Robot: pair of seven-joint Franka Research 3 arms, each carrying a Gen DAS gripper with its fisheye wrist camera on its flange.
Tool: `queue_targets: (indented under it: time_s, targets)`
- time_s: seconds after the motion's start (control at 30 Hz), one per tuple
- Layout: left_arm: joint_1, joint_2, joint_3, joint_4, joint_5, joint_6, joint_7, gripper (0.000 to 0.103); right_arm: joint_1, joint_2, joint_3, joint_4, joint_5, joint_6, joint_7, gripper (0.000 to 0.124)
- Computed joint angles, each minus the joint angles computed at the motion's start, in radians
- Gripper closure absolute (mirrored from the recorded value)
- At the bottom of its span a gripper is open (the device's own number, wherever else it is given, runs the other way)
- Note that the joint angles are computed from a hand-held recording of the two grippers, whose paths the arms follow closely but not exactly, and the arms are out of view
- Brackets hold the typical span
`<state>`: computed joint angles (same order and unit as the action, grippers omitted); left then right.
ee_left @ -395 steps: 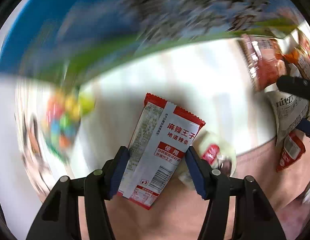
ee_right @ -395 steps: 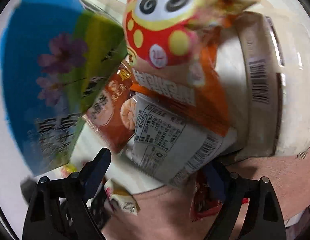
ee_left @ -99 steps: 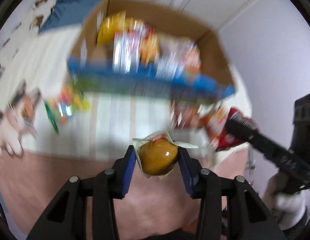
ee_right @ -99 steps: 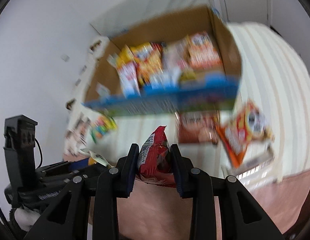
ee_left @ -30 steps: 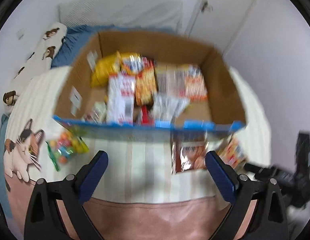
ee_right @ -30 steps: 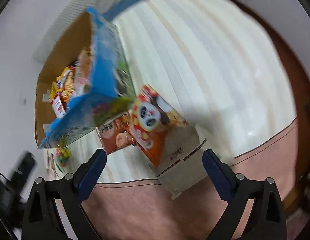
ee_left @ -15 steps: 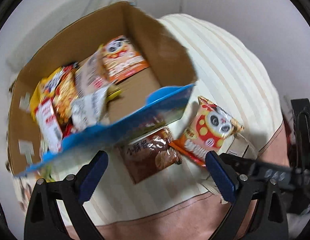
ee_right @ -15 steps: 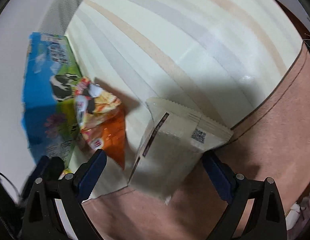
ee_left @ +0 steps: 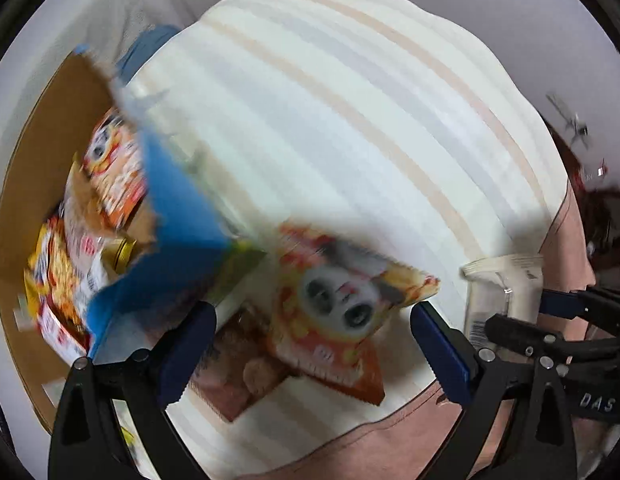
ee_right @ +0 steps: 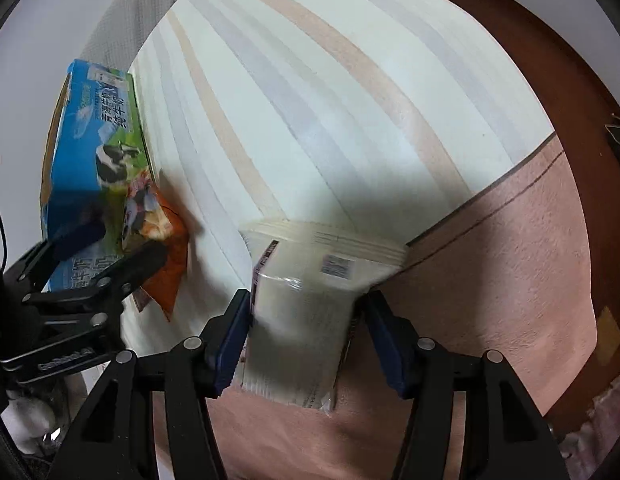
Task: Organize snacks
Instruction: 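Grasp the panda packet with the left tool while the right tool grasps a white packet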
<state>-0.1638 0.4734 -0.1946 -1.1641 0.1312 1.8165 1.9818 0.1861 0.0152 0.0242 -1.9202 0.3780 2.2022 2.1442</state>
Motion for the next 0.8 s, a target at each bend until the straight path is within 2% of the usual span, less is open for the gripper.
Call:
queue_targets:
  time_s: [0.13, 0.2, 0.23, 0.3, 0.37, 0.6, 0.7, 0.8]
  targets:
    - [-0.016, -0.017, 0.003, -0.040, 0.038, 0.047, 0.001, 0.009, 0.004, 0.007, 0.002, -0.001, -0.015, 0.003, 0.011, 0.055]
    - [-0.004, -0.050, -0.002, -0.092, 0.024, 0.084, 0.005, 0.018, 0.011, 0.000, 0.007, -0.020, -0.029, 0.011, 0.015, 0.055]
    - [0.017, -0.077, -0.008, -0.131, -0.013, 0.074, 0.016, 0.045, 0.011, 0.000, 0.007, -0.022, -0.040, 0.014, 0.011, 0.055]
    - [0.026, -0.077, -0.004, -0.140, -0.039, 0.036, -0.013, 0.048, 0.014, -0.005, 0.008, -0.025, -0.055, 0.013, 0.005, 0.055]
    - [0.035, -0.111, 0.003, -0.206, -0.041, 0.069, -0.044, 0.055, 0.018, -0.015, 0.010, -0.033, -0.066, 0.013, -0.007, 0.056]
    - [0.127, -0.250, 0.028, -0.408, -0.186, 0.074, -0.136, 0.055, 0.038, -0.020, 0.025, -0.024, -0.082, -0.023, -0.057, 0.057]
    - [0.159, -0.350, 0.053, -0.541, -0.202, 0.102, -0.154, 0.055, 0.054, 0.026, 0.034, 0.034, -0.088, -0.046, -0.079, 0.057]
    - [0.185, -0.411, 0.079, -0.617, -0.226, 0.083, -0.161, 0.055, 0.074, 0.062, 0.044, 0.084, -0.104, -0.087, -0.119, 0.057]
